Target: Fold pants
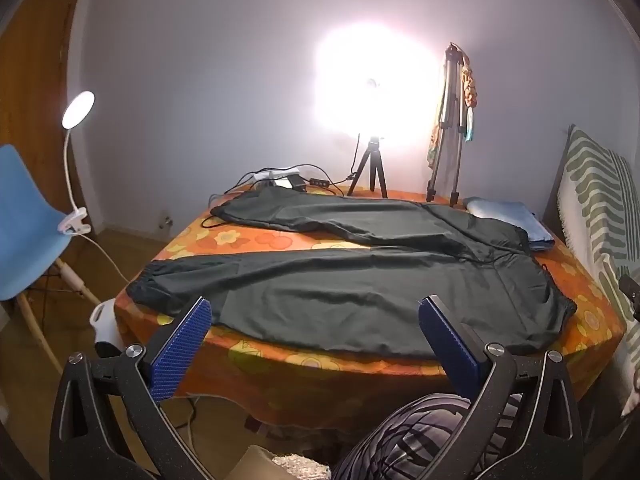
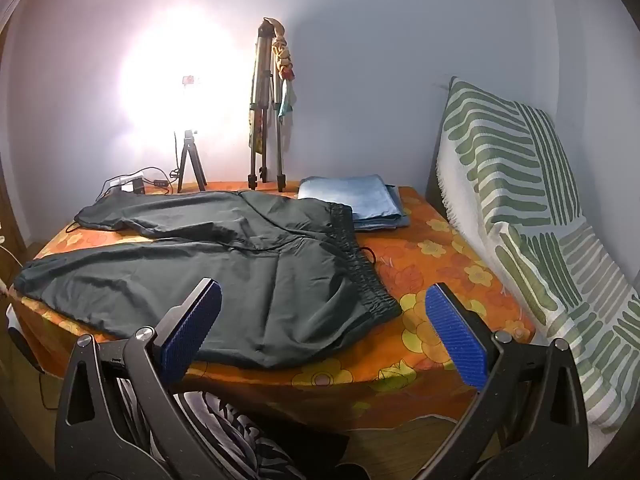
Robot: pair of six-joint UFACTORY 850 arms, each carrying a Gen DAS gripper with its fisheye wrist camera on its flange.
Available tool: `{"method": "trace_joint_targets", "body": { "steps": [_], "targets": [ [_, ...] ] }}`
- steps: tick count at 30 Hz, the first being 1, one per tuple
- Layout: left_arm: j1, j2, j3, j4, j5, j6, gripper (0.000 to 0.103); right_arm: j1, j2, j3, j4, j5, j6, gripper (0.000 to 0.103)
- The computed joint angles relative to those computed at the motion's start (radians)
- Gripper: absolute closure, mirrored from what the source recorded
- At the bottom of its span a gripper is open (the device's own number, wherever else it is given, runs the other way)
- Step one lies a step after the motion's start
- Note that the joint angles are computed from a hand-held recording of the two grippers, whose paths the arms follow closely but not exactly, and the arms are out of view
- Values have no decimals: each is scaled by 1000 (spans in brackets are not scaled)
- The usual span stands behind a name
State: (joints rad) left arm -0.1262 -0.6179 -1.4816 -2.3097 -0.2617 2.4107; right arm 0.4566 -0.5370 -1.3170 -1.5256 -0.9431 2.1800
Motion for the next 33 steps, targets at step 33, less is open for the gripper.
{"method": "trace_joint_targets", "body": {
  "steps": [33],
  "targets": [
    [-5,5,3,-51,-9,30,0,-4,-2,3,1,17,12,0]
  ]
}}
